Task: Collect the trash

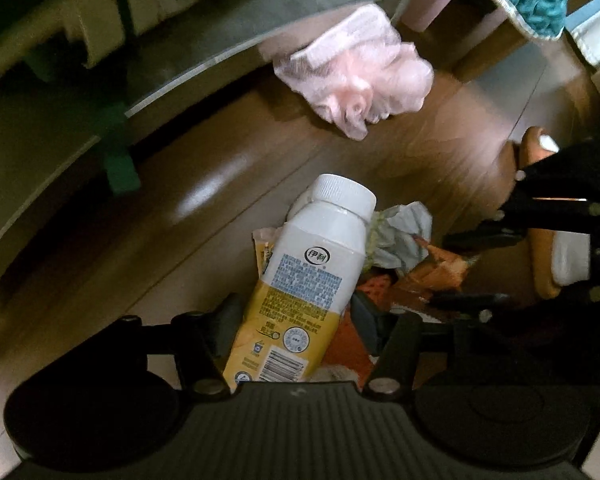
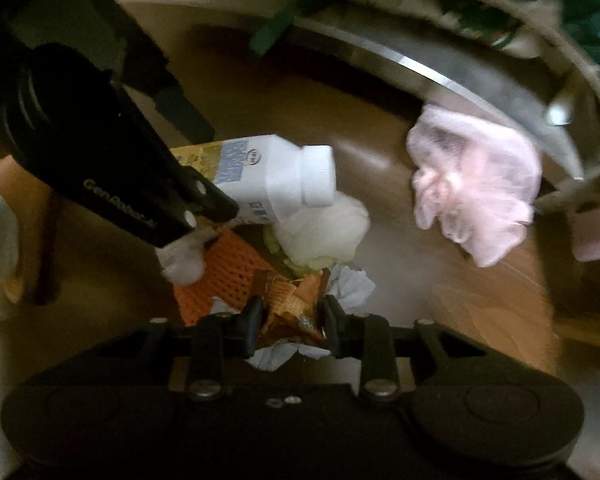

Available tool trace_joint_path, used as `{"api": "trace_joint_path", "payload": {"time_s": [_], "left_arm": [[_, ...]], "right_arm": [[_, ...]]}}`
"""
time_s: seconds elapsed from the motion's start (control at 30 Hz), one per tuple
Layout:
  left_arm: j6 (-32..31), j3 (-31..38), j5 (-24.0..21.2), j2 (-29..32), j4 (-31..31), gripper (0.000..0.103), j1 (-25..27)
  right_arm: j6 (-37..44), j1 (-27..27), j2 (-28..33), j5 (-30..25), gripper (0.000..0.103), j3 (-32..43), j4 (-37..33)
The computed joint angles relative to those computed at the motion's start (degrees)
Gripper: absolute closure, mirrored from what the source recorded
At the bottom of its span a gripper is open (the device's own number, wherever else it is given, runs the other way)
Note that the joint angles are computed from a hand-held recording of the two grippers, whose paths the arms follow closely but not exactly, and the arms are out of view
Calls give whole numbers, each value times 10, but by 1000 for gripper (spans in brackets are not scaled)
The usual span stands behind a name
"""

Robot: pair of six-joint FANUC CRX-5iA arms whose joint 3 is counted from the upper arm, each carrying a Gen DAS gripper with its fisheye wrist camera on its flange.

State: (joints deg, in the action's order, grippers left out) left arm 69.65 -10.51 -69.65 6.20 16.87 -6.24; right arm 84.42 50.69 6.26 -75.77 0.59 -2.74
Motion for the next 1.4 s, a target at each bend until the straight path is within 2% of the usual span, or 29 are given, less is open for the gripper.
{"api": "trace_joint_path", "payload": {"time_s": [0.17, 0.33, 0.63, 0.83, 1.0, 1.23, 1.37, 1.4], "left_arm": [[9, 39, -45, -28, -14, 46, 2], [52, 96, -98, -55, -22, 46, 5], [128, 199, -153, -116, -40, 49, -5], [228, 257, -189, -146, -56, 50, -21], [300, 290, -183, -176, -48, 50, -29], [364, 431, -166, -157, -52, 51, -64], [399, 557, -181, -97, -62, 51, -105], [406, 595, -185, -76, -63, 58, -115]], "right_arm": [[-50, 10, -42, -24, 73, 25, 21], [-99, 17, -71, -45, 73, 74, 42], [-191, 83, -137, -56, 74, 124, 158], [-254, 127, -164, -118, 74, 183, 225], [-271, 175, -179, -168, 75, 232, 291], [-264, 213, -162, -231, 75, 355, 397], [-217, 206, -115, -275, 75, 477, 449], [-200, 199, -97, -288, 75, 519, 459]]}}
